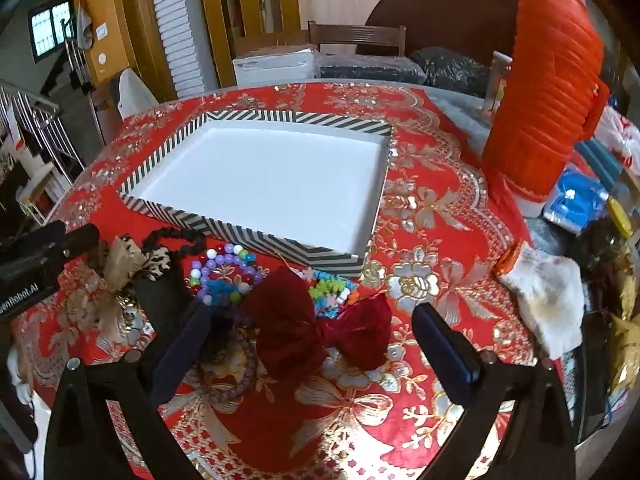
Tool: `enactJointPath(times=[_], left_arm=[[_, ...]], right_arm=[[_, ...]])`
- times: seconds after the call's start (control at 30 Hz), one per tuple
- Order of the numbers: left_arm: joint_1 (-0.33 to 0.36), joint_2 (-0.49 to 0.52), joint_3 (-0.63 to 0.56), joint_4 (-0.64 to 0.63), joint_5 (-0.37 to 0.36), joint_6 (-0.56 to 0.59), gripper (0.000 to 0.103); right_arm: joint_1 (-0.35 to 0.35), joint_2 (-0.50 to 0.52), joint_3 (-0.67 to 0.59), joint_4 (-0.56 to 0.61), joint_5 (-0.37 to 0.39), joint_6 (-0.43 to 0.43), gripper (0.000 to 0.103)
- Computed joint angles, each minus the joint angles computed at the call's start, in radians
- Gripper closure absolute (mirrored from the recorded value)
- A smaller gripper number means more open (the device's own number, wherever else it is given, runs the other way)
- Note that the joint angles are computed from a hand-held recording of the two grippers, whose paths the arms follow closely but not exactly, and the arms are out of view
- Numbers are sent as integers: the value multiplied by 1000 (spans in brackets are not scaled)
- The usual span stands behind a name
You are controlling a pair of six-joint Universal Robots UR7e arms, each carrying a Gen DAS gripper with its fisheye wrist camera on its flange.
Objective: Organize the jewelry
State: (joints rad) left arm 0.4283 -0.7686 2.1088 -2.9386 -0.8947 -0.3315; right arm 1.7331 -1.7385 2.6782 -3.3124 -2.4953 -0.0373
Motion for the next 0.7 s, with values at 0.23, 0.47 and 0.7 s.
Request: enactJointPath(times=[0.23, 0.47, 0.7], left_arm=[[-10, 8, 2, -12, 7, 1, 34], [-9, 5, -12, 22, -10, -10, 34], [-6, 7, -8, -1, -5, 2, 34]], right_arm=[[12, 7, -2, 0, -21, -3, 1], [21, 12, -5, 0, -32, -8, 1], [26, 12, -5, 2, -22, -15, 1]])
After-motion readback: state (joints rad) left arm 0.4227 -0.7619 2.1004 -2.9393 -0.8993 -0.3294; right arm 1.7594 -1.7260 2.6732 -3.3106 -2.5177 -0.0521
